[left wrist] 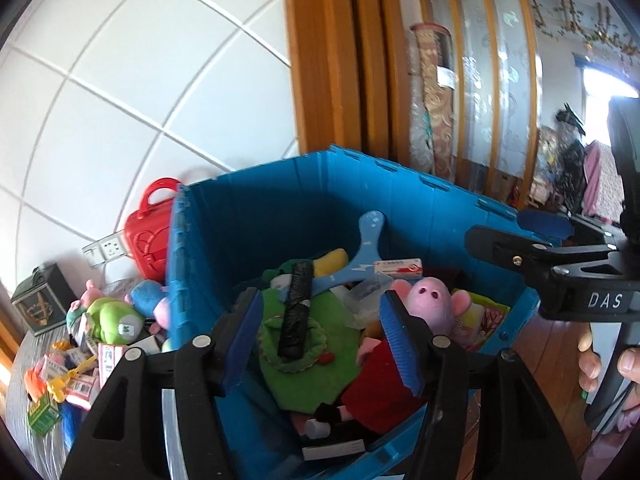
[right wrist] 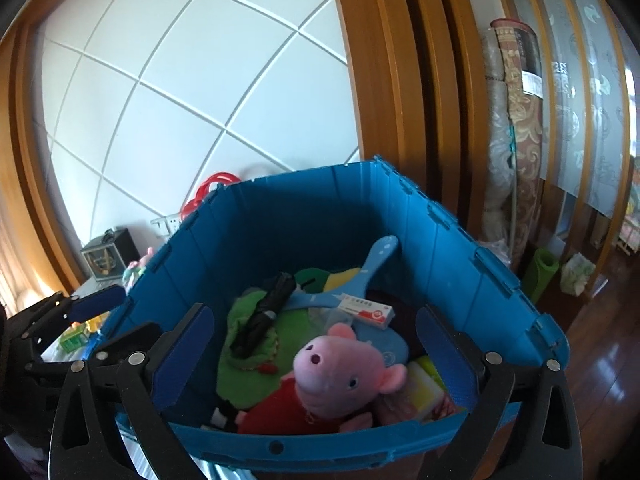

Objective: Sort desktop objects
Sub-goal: 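Move both grippers back to the pile toward the green frog plush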

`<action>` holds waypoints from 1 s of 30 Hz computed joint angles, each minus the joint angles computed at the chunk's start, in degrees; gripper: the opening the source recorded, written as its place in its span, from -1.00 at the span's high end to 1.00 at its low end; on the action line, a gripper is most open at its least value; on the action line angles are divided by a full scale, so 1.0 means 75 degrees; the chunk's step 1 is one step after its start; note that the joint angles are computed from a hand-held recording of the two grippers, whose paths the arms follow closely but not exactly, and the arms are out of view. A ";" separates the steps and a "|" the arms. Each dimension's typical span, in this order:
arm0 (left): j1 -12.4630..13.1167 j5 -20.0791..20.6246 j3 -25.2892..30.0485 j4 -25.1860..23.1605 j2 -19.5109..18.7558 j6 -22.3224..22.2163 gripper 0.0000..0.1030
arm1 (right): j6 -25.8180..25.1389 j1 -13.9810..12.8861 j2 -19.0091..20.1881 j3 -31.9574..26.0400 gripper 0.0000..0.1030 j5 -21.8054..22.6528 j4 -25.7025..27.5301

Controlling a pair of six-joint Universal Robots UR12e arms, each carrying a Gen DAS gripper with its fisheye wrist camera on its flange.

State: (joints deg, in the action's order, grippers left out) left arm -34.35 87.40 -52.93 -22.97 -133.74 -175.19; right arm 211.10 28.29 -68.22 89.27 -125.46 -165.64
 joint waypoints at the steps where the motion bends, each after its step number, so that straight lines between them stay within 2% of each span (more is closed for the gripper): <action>1: 0.0027 0.0042 -0.0129 0.0156 0.0064 -0.0109 -0.19 | -0.0028 0.0020 0.0014 -0.0017 -1.00 0.0011 -0.0045; 7: 0.0304 0.0320 -0.1010 0.1268 0.0511 -0.0916 -0.33 | -0.0525 0.0231 0.0303 -0.0442 -1.00 0.0023 -0.0257; 11: 0.0520 0.0836 -0.1569 0.1739 0.0784 -0.1326 -0.41 | -0.0998 0.0368 0.0676 -0.0976 -1.00 0.0267 -0.0453; 14: 0.0742 0.1175 -0.2042 0.1967 0.1010 -0.1698 -0.41 | -0.1378 0.0514 0.1059 -0.1521 -1.00 0.0459 -0.0572; 19: 0.1246 0.1600 -0.2837 0.2095 0.1391 -0.2109 -0.42 | -0.1611 0.0782 0.1693 -0.2430 -1.00 0.0577 -0.0632; 23: 0.1760 0.1550 -0.3418 0.2144 0.1637 -0.2144 -0.42 | -0.1593 0.1080 0.2291 -0.3400 -1.00 0.0317 -0.0155; 26: 0.2193 0.1354 -0.3748 0.2141 0.1773 -0.1951 -0.42 | -0.1412 0.1283 0.2826 -0.4330 -1.00 0.0092 0.0494; 30: 0.2767 0.0805 -0.3832 0.1820 0.1821 -0.1585 -0.42 | -0.0746 0.1460 0.3619 -0.5732 -1.00 -0.0158 0.1668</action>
